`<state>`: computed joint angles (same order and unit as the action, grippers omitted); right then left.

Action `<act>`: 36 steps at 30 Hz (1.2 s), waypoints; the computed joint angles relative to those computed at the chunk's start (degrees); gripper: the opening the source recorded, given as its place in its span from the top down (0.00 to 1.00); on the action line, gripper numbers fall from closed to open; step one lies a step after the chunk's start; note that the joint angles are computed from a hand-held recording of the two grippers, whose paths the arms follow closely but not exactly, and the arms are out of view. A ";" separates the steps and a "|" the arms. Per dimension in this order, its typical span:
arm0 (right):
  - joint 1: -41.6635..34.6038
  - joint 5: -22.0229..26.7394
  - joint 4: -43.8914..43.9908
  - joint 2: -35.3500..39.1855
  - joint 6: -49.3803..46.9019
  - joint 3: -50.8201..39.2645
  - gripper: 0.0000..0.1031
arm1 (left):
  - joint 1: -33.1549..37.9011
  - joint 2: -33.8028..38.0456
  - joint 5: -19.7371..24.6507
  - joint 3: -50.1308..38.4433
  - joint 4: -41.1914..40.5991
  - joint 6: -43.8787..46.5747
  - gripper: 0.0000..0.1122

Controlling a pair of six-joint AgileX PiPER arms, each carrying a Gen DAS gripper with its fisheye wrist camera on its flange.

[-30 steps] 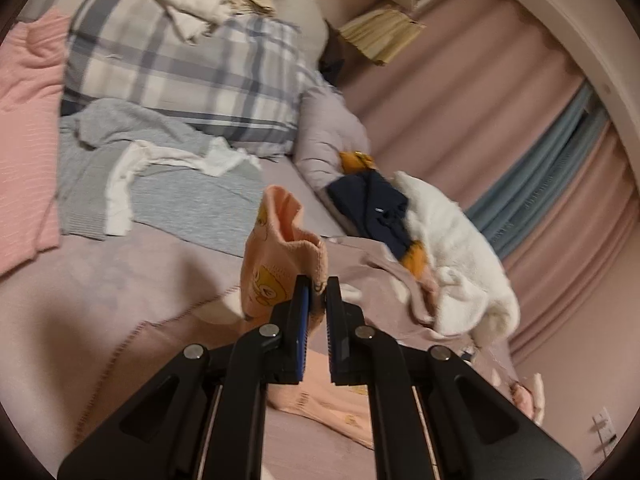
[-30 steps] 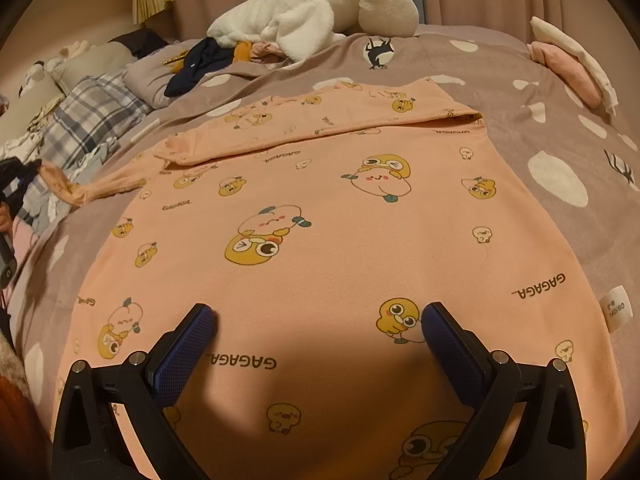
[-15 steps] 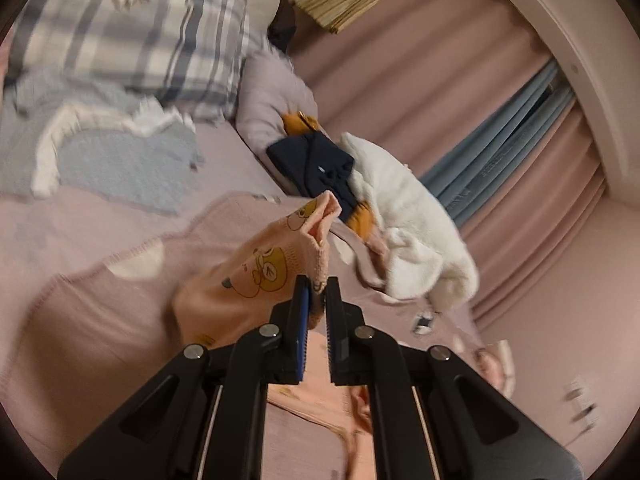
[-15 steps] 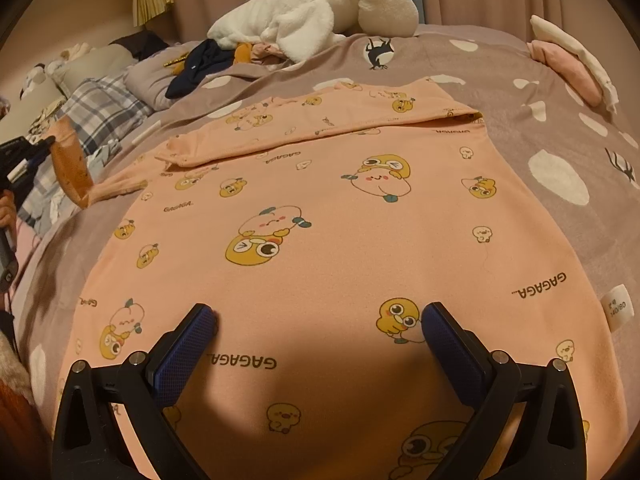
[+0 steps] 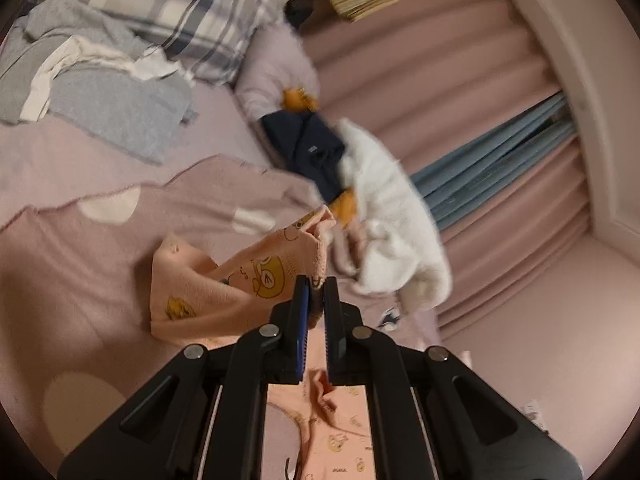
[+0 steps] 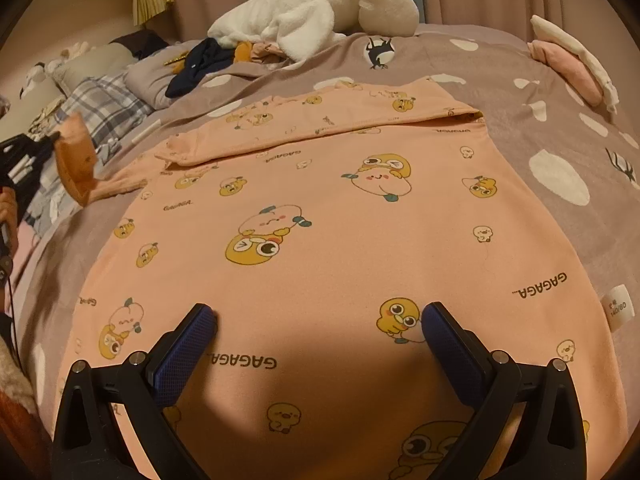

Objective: Fold small clothes
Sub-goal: 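Fold the held sleeve across the garment body with the left tool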

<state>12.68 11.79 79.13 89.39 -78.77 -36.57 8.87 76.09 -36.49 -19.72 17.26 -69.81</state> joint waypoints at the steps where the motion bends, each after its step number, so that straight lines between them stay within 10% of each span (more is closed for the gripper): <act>1: -0.62 0.88 1.47 0.08 -1.57 0.03 0.00 | -2.03 -0.17 1.18 -0.72 -3.00 1.91 0.97; 11: -6.34 9.75 11.01 0.57 -11.87 1.07 0.00 | -21.07 2.17 12.41 -15.27 -28.97 20.44 0.97; 19: -19.37 31.37 15.15 4.31 -18.19 2.26 0.00 | -33.44 14.60 11.81 -28.35 -43.89 32.10 0.97; 30: -20.16 21.74 7.26 -2.99 -18.54 3.53 0.00 | -42.86 31.40 14.38 -43.80 -48.13 35.22 0.97; 36: -35.32 37.67 1.24 4.36 -16.06 -1.17 0.00 | -44.54 35.73 14.38 -49.32 -51.37 35.45 0.97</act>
<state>-22.64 49.46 80.37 93.75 -94.83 -37.74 -35.67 111.82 -22.11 -69.03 -34.11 -34.37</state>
